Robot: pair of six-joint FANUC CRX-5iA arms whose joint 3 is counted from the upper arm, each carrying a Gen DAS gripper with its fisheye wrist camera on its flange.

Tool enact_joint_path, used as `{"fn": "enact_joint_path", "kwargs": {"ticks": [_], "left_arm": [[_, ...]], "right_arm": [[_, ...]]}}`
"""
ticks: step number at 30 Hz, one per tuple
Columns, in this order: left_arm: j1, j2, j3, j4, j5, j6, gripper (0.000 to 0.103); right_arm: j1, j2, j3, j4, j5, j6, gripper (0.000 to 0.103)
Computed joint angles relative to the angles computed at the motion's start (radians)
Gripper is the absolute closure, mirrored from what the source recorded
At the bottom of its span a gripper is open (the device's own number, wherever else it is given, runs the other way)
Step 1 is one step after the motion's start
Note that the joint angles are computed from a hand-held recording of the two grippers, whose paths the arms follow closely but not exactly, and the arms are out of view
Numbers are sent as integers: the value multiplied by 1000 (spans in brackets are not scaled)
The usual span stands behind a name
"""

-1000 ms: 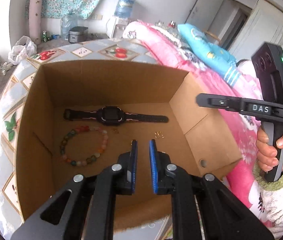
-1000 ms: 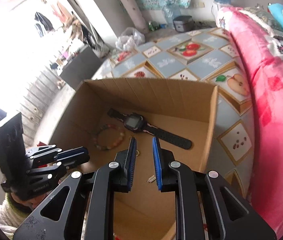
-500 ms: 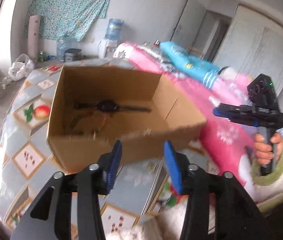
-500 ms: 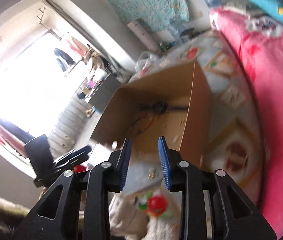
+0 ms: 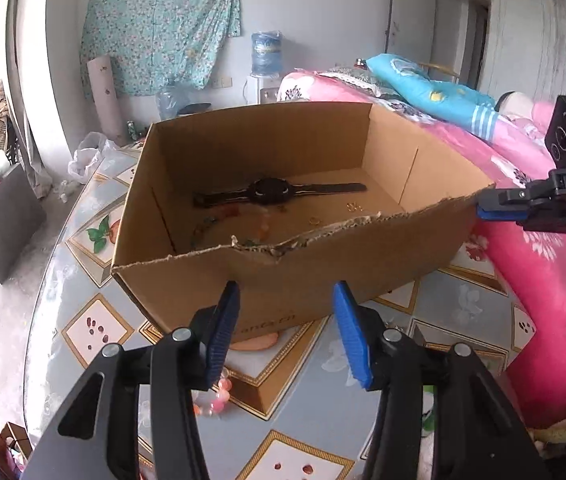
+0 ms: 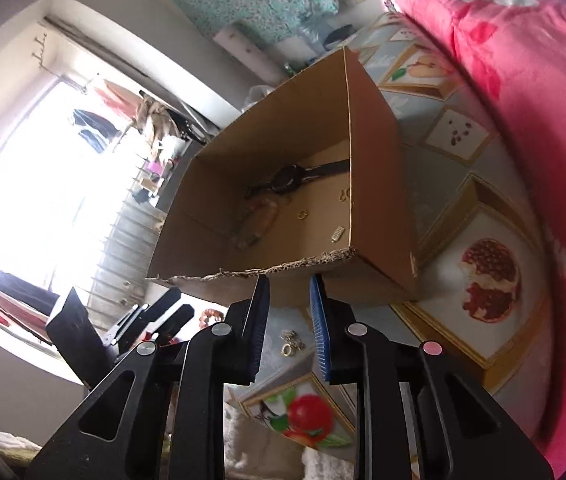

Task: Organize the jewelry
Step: 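Withdraw both tools from the box toward the remaining gold charms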

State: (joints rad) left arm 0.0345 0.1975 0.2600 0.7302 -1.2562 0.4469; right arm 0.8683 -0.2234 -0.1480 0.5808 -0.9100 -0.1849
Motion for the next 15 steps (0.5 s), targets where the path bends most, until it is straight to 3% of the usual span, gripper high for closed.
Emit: {"fn": "enact_joint_path", "kwargs": {"ticks": [5, 9, 11, 13, 15], "left_arm": [[4, -6, -18, 15, 2, -4, 54], [-9, -42, -87, 53, -61, -144, 53], [-38, -80, -139, 12, -36, -230, 53], [-65, -90, -156, -31, -12, -249, 54], [-79, -75, -142, -47, -17, -242, 63]], "right_arm": [[22, 9, 0, -32, -17, 46, 80], [49, 64, 55, -101, -111, 143, 78], [50, 86, 73, -131, -136, 173, 78], [45, 93, 75, -157, -127, 193, 78], [41, 97, 76, -166, -118, 211, 78]]}}
